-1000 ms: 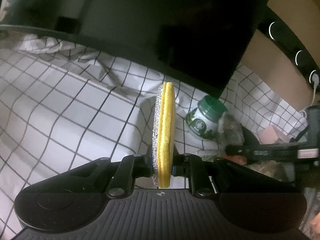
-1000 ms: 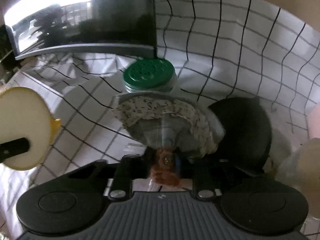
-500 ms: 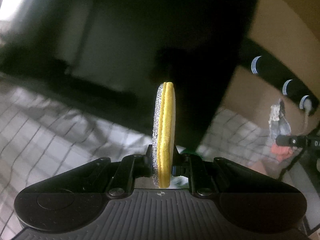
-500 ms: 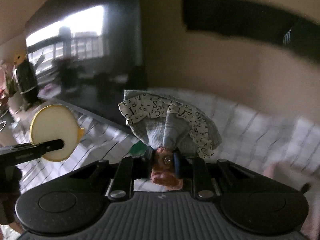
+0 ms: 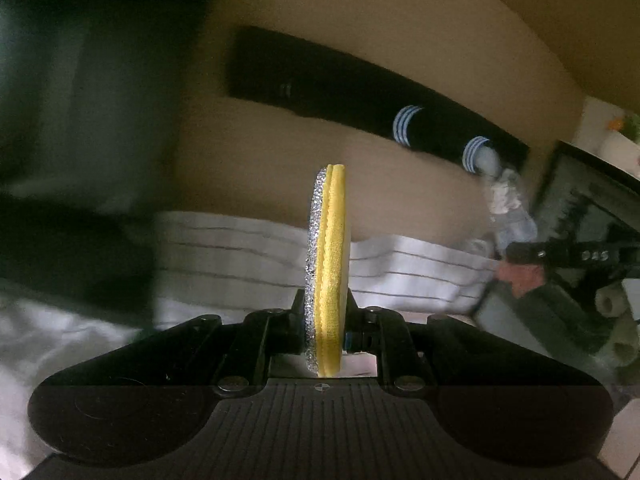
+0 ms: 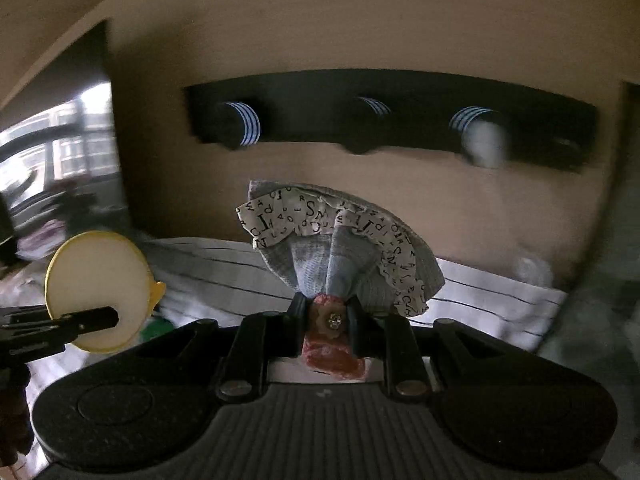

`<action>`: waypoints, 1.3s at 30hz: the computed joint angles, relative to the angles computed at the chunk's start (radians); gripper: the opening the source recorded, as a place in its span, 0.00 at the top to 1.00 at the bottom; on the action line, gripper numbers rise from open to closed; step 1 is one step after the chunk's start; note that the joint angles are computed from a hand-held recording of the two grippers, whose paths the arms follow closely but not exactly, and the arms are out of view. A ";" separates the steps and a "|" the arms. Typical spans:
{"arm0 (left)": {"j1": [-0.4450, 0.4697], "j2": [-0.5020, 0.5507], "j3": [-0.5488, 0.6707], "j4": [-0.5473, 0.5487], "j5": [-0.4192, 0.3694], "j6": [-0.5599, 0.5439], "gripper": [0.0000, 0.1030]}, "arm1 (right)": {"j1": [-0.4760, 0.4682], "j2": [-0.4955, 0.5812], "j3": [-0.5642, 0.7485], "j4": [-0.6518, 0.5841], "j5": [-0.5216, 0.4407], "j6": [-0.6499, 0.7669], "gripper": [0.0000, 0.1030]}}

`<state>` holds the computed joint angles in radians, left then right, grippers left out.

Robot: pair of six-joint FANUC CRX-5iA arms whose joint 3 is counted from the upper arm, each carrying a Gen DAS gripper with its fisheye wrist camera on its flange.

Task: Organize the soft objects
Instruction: 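Carry the sponge and pouch over the pink box and release both tools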

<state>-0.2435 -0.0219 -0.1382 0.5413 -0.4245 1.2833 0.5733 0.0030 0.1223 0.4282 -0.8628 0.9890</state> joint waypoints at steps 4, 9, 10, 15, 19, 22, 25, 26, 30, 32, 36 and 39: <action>-0.077 0.133 0.109 0.138 -0.042 -0.126 0.82 | -0.055 -0.059 -0.084 0.052 0.023 -0.050 0.81; -0.130 0.314 0.303 0.161 -0.180 -0.098 0.82 | -0.114 -0.097 -0.158 0.075 0.044 -0.100 0.81; -0.139 0.341 0.333 0.152 -0.202 -0.086 0.82 | -0.124 -0.103 -0.174 0.079 0.053 -0.105 0.81; -0.179 0.502 0.519 0.095 -0.326 -0.018 0.82 | -0.154 -0.112 -0.224 0.080 0.078 -0.100 0.81; -0.183 0.664 0.741 -0.006 -0.513 0.127 0.80 | -0.169 -0.088 -0.227 0.079 0.075 -0.123 0.81; -0.195 0.731 0.889 -0.187 -0.625 0.265 0.73 | -0.168 -0.086 -0.233 0.079 0.072 -0.125 0.81; -0.186 0.731 0.885 -0.188 -0.612 0.298 0.72 | -0.165 -0.086 -0.249 0.097 0.081 -0.130 0.81; -0.186 0.723 0.873 -0.186 -0.600 0.312 0.72 | -0.166 -0.086 -0.251 0.095 0.082 -0.130 0.81; -0.159 0.655 0.724 -0.051 -0.461 0.269 0.72 | -0.178 -0.070 -0.231 0.037 0.078 -0.112 0.81; -0.148 0.631 0.663 0.035 -0.426 0.232 0.72 | -0.185 -0.065 -0.220 -0.020 0.074 -0.085 0.81; -0.145 0.598 0.624 0.048 -0.397 0.223 0.72 | -0.196 -0.025 -0.183 -0.143 0.053 -0.009 0.81; -0.151 0.567 0.600 0.034 -0.376 0.208 0.72 | -0.211 0.035 -0.134 -0.238 0.009 0.050 0.81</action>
<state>-0.3943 0.5454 0.4620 0.5757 -0.8002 1.4912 0.3628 0.0375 -0.0121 0.1900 -0.8533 1.0386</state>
